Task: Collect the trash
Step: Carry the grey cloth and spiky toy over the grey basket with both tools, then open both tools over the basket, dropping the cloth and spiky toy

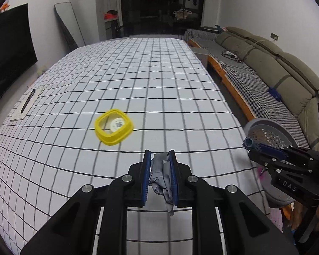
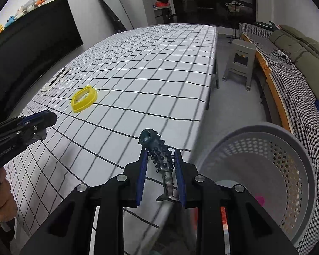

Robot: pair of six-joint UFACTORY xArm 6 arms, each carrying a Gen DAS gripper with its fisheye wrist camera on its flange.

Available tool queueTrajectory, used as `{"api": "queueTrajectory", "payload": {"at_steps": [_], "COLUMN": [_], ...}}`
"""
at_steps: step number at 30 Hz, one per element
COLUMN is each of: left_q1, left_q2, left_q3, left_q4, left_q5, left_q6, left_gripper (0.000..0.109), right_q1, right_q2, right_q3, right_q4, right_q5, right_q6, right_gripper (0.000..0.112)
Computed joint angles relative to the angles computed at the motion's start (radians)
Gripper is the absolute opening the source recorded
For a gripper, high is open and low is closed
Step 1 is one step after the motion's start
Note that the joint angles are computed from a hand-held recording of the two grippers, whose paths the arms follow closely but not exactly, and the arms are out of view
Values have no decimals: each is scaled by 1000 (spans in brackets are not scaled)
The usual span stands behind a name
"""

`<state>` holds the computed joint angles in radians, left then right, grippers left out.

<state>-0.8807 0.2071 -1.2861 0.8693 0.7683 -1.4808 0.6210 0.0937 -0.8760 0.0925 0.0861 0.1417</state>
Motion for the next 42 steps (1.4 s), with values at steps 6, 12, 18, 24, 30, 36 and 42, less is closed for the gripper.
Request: {"api": "queueTrajectory", "payload": {"at_steps": [6, 12, 18, 24, 30, 36, 42], "left_q1": [-68, -92, -116, -123, -126, -129, -129], "left_q2": [178, 337, 496, 640, 743, 799, 764], "left_q3": [-241, -447, -654, -851, -1006, -1094, -1034], "left_q4": [-34, -120, -185, -283, -326, -364, -351], "left_q5": [10, -11, 33, 88, 143, 185, 166], "left_q6": [78, 156, 193, 287, 343, 369, 331], "left_gripper": [17, 17, 17, 17, 18, 25, 51], "right_q1": [-106, -228, -261, -243, -243, -242, -223], "right_q2": [-128, -212, -224, -214, -189, -197, -213], "right_q3": [173, 298, 349, 351, 317, 311, 305], "right_q4": [2, -92, 136, 462, 652, 748, 935], "right_q5": [-48, -82, -99, -100, -92, -94, -115], "right_q6": [4, 74, -131, -417, -586, -676, -839], "right_gripper": [25, 25, 25, 25, 25, 41, 47]}}
